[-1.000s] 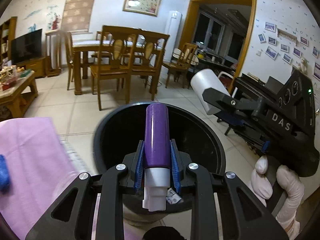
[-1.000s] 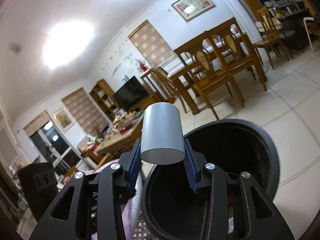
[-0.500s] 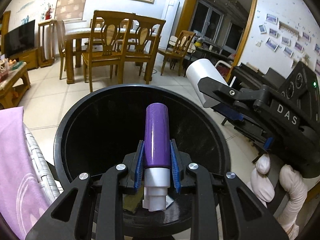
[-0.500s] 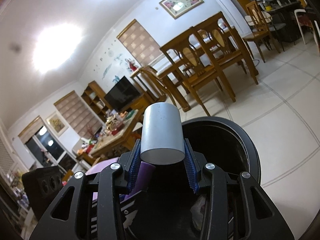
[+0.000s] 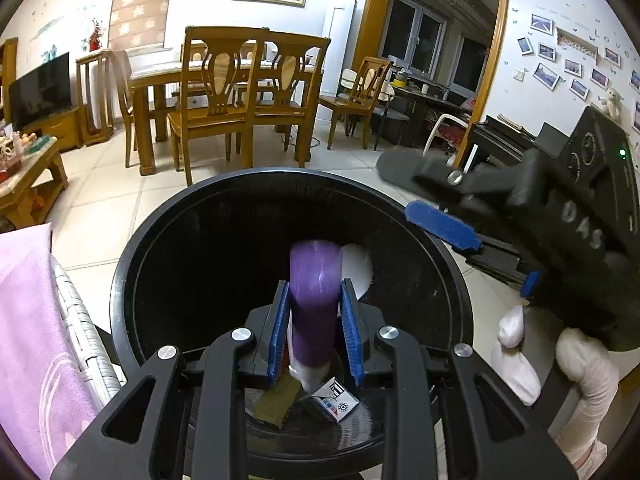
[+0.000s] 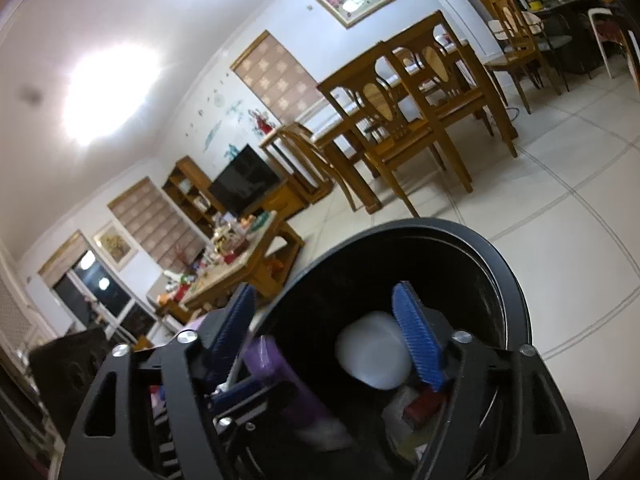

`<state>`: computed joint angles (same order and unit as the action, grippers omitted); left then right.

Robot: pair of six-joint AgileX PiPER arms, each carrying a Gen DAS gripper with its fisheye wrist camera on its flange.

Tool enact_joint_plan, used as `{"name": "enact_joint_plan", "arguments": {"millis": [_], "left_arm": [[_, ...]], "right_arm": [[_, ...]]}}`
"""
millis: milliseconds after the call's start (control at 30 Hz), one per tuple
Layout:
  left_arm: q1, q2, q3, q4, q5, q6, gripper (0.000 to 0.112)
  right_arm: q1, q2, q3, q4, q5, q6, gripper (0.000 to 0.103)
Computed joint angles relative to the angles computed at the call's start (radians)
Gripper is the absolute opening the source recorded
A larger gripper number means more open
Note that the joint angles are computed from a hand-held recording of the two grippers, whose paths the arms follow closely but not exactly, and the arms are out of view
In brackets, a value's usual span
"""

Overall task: Collect trash
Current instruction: 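Carry both items over the black bin and open both grippers to drop them, then move both tools back over the table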

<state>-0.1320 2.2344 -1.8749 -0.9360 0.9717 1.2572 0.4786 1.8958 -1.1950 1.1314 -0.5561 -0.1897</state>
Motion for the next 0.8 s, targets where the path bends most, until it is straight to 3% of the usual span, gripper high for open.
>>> {"name": "enact_joint_plan", "arguments": {"millis": [100,167,267,400,800], "left_arm": [[-0.009,-0.01,0.016,0.015,-0.021,0.011,0.036],[-0.014,-0.019,0.034,0.006,-0.052,0.037,0.069],[-0.013,-0.063,0.118,-0.071,-0.117,0.142,0.09],[-0.024,-0.065,0.118,-0.049,-0.146,0.124,0.095],[-0.029,-0.058,0.109,-0.035,-0.16,0.113,0.098]], "right_arm": [[0.011,-0.005,-0.009,0.038,-0.007,-0.052,0.073],[0.018,-0.006,-0.011,0.046,-0.013,-0.059,0.077],[0.024,-0.01,-0.007,0.05,-0.027,-0.059,0.085],[0.032,-0.008,-0.002,0.041,-0.041,-0.028,0.097],[0.038,0.002,-0.012,0.092,-0.036,-0.036,0.098]]}}
